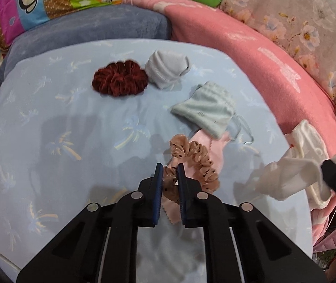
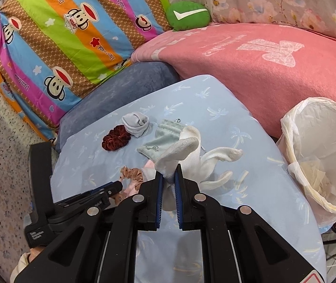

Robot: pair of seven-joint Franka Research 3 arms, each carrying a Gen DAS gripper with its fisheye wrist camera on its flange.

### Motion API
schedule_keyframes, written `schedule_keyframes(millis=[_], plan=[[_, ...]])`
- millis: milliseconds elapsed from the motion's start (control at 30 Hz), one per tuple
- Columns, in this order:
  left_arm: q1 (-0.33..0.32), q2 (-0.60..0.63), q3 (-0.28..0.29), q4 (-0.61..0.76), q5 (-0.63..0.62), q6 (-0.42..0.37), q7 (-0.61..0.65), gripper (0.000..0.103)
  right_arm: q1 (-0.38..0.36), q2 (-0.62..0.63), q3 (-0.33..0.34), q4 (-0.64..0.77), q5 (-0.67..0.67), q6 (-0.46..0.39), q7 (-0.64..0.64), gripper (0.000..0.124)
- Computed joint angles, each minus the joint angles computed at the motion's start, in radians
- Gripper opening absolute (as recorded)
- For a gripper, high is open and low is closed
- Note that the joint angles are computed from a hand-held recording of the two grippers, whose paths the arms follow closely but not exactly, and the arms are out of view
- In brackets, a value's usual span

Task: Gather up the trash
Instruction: 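Carry the sock and scrunchie over the white bin and open both tools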

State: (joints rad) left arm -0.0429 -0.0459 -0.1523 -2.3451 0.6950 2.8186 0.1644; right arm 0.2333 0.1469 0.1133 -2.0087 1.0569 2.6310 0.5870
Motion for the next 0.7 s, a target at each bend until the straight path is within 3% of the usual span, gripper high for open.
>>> schedule_keyframes(millis=[300,700], plan=[[-0.01,-0.039,-0.036,0.064,0.104,-0.024,-0.05,0.012,-0.006,-0.064,-0.018,-0.029,0.078,-0.011,-0.063,0.009],[-0.09,0.093,-0.032,0.261,0.123,-0.032,0.027,0.012,-0.048,-0.09,-0.069,-0.021,0.149,-0.005,-0.097,0.009]])
